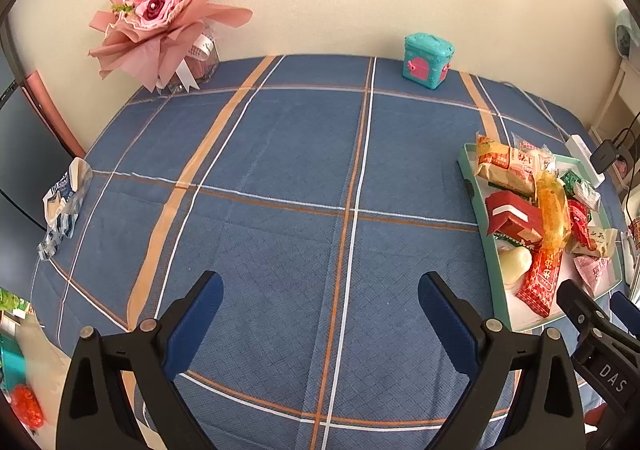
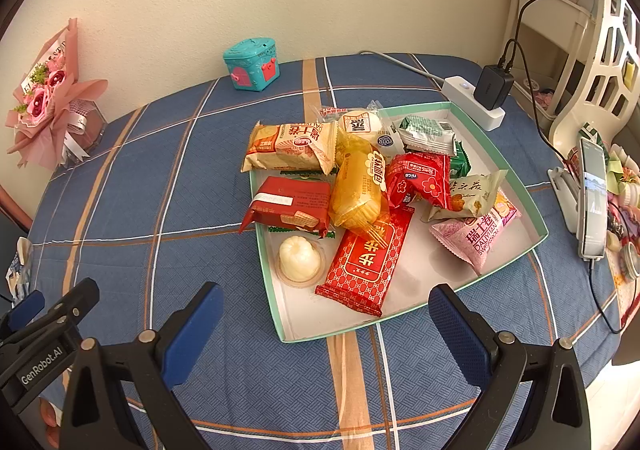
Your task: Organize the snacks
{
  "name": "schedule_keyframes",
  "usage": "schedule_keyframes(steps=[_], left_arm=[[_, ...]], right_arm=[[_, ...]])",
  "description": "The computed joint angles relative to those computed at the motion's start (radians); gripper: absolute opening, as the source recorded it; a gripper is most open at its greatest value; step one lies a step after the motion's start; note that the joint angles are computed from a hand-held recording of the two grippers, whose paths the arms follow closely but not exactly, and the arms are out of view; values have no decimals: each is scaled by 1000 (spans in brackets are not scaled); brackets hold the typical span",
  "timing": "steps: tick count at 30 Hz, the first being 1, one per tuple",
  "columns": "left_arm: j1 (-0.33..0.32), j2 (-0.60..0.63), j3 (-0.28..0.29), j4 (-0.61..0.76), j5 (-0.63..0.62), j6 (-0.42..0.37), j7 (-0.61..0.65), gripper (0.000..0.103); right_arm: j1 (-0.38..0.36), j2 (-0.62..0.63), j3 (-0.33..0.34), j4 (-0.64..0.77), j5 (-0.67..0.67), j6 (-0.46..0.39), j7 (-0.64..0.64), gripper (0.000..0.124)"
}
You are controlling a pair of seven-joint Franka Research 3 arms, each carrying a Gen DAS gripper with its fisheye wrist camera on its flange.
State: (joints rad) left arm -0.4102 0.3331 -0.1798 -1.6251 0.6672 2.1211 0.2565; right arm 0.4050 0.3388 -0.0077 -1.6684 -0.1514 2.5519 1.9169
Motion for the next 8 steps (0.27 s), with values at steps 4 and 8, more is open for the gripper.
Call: schedule_keyframes(steps=[4,8], left_arm=[[0,3,-1,7,-1,2,6,98],[2,3,1,8,-10,7,7,98]], right_arm=[[0,0,-1,0,-1,0,0,103],[1,0,-1,0,-1,0,1,103]])
